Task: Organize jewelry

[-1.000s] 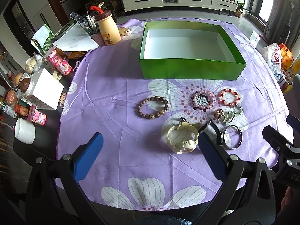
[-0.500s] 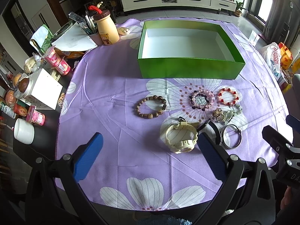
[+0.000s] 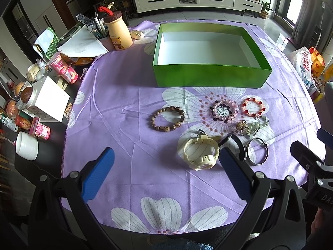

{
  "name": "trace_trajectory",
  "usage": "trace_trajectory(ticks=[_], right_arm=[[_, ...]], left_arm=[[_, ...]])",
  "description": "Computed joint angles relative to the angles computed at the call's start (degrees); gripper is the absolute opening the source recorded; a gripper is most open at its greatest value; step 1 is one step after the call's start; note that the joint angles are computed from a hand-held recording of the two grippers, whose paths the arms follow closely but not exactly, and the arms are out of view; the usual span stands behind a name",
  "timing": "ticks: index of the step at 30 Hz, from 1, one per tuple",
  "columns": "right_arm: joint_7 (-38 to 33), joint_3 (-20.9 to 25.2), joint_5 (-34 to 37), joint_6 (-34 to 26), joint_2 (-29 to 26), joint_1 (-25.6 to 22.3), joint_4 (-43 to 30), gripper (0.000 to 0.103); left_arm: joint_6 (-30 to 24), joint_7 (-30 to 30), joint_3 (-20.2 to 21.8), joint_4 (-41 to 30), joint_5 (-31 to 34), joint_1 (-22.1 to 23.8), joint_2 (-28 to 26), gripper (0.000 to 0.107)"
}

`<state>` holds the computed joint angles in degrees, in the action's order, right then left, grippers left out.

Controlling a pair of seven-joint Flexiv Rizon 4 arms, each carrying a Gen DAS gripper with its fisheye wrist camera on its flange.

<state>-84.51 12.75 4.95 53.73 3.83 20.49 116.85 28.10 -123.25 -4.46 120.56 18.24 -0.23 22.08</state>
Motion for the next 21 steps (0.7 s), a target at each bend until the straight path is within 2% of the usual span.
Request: trace_trajectory(ticks=[16, 19, 21], right_arm=[[-0.16, -0.08, 0.22, 0.05, 0.04, -0.05, 0.15, 0.102], [-0.48, -0.21, 0.61, 0.21, -0.18, -0.13, 0.20, 0.102], [-2.10, -0.42, 2.22, 0.91, -0.41, -0.20, 0.29, 0.102]], left_arm=[[0.42, -0.06, -0.18, -0.06, 0.11, -0.23, -0.19, 0.101], [1.74, 0.18, 0.23, 0.62, -0.46, -0.44, -0.31, 0.101], [4.85, 1.03, 1.52, 2.22, -2.23, -0.96, -0.12, 0.101]])
